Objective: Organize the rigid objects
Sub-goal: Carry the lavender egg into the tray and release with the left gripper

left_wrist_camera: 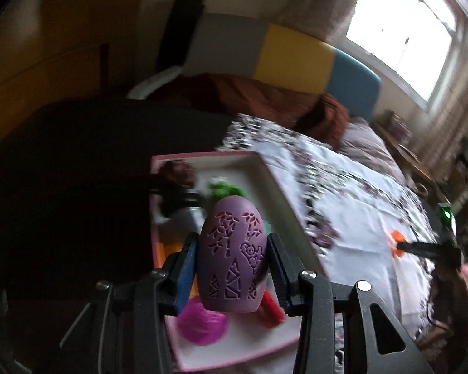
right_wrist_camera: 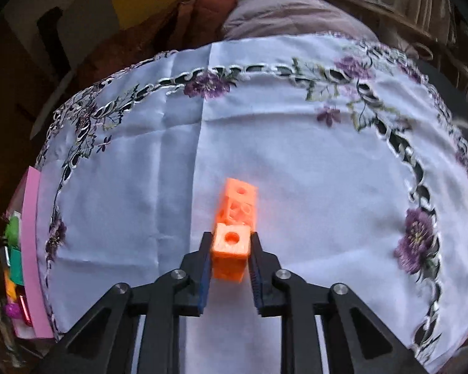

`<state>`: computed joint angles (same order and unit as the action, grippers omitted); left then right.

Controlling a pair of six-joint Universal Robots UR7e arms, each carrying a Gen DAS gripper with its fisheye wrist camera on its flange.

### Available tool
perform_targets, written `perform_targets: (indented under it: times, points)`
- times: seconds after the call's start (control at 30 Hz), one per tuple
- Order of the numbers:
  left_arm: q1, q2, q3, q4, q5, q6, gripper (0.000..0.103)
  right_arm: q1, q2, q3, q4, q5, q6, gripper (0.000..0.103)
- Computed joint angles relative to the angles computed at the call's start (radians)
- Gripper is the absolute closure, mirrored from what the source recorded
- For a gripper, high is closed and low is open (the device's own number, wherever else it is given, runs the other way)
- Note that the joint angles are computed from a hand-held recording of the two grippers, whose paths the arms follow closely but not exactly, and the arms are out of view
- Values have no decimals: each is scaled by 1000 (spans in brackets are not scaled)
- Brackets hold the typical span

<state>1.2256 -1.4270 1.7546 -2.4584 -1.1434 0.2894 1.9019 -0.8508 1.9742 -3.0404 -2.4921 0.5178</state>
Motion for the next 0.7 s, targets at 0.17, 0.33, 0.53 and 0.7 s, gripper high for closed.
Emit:
perform_targets:
  times: [0.17, 0.33, 0.53, 0.7]
  points:
    - [31, 18, -39, 46, -13, -41, 59, 12, 5, -9, 25, -33, -13, 83]
    - [39, 45, -60, 121, -47, -87, 59, 14, 11, -17, 23, -43, -22, 83]
    - [49, 135, -117, 156, -43, -147, 59, 18, 16, -22, 8, -48, -40, 83]
    - [52, 198, -142, 149, -19, -142, 59, 20, 17, -24, 8, -54, -50, 83]
